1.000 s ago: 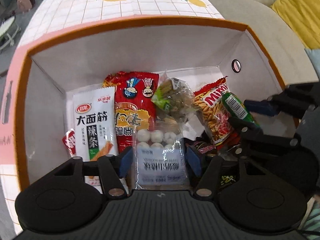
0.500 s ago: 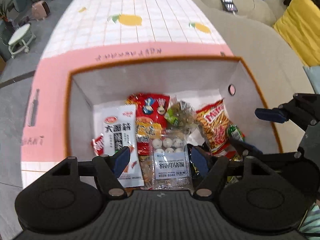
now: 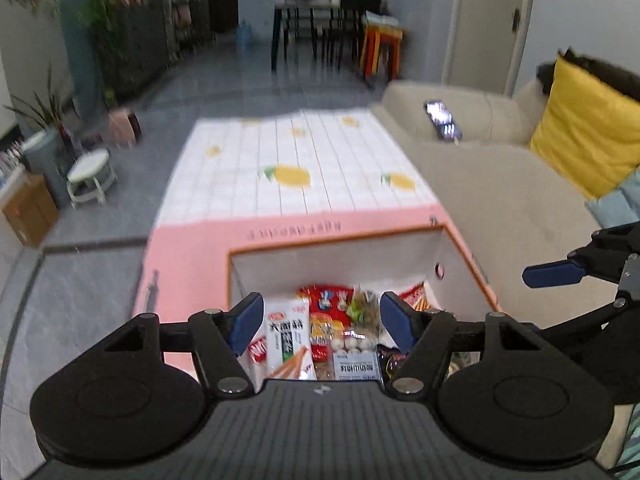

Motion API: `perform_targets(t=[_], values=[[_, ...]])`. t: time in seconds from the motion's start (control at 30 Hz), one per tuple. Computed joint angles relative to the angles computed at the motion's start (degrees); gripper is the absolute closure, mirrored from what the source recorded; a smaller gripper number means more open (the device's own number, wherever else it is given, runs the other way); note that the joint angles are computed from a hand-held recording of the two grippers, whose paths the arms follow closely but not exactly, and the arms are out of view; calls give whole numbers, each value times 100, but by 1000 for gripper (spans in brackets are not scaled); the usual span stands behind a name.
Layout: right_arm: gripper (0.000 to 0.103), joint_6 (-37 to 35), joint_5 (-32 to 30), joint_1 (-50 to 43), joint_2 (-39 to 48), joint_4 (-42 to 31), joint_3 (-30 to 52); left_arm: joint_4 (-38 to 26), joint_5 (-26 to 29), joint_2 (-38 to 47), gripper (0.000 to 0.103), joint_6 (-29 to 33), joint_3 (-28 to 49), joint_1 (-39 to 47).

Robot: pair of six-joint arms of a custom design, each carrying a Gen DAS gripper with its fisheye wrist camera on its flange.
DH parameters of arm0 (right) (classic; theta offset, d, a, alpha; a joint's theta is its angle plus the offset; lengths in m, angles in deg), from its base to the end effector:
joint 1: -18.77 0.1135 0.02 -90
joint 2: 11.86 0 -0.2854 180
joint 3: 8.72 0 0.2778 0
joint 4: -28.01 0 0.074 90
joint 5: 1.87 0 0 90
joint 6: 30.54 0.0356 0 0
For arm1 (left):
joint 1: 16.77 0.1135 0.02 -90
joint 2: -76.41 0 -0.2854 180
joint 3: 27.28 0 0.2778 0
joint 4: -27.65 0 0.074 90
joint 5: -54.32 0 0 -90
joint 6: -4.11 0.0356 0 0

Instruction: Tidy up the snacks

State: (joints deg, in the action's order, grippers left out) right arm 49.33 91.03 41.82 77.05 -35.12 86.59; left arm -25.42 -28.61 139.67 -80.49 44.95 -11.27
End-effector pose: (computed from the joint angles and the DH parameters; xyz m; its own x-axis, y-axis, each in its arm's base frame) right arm 0.3234 0.1357 0.3382 -0.6931 -0.4858 -0.5326 -0.4951 0.8578 -0.1381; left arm 0.2438 0.0191 0.3356 -0.6903 0.0274 -0.7230 0.0581 0.9982 -0.0177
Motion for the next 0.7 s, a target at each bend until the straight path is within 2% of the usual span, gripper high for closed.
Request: perform_targets(t=[0.07, 0.1, 0.13, 0.3, 0.43, 0.53, 0.6, 0.7], values=[[40, 132, 8, 59, -418, 25, -239, -40, 59, -436, 26, 55, -115, 74], [34, 204, 2, 89, -606, 34, -330, -98, 104, -670, 26, 129, -151, 115], [32, 275, -28, 116, -846, 82, -477, -143, 133, -903, 26, 160, -190, 160], [27, 671, 282, 469, -2141, 397, -1309, -225, -165, -1939, 26, -14, -451, 212], [26, 1344, 724, 983, -3338, 739, -2099, -328, -180, -2734, 25, -66, -746, 360], [25, 1904, 1467, 1658, -4126, 861, -2591, -473, -148, -3333, 18, -94, -1011, 482], [25, 2339, 2191, 2299, -4557, 854, -2871, -770, -252, -3652, 14, -118, -1094, 489], [20, 3288, 3458, 3419, -5006, 761, -3258, -947, -897, -4130, 13, -441, -1336, 95]])
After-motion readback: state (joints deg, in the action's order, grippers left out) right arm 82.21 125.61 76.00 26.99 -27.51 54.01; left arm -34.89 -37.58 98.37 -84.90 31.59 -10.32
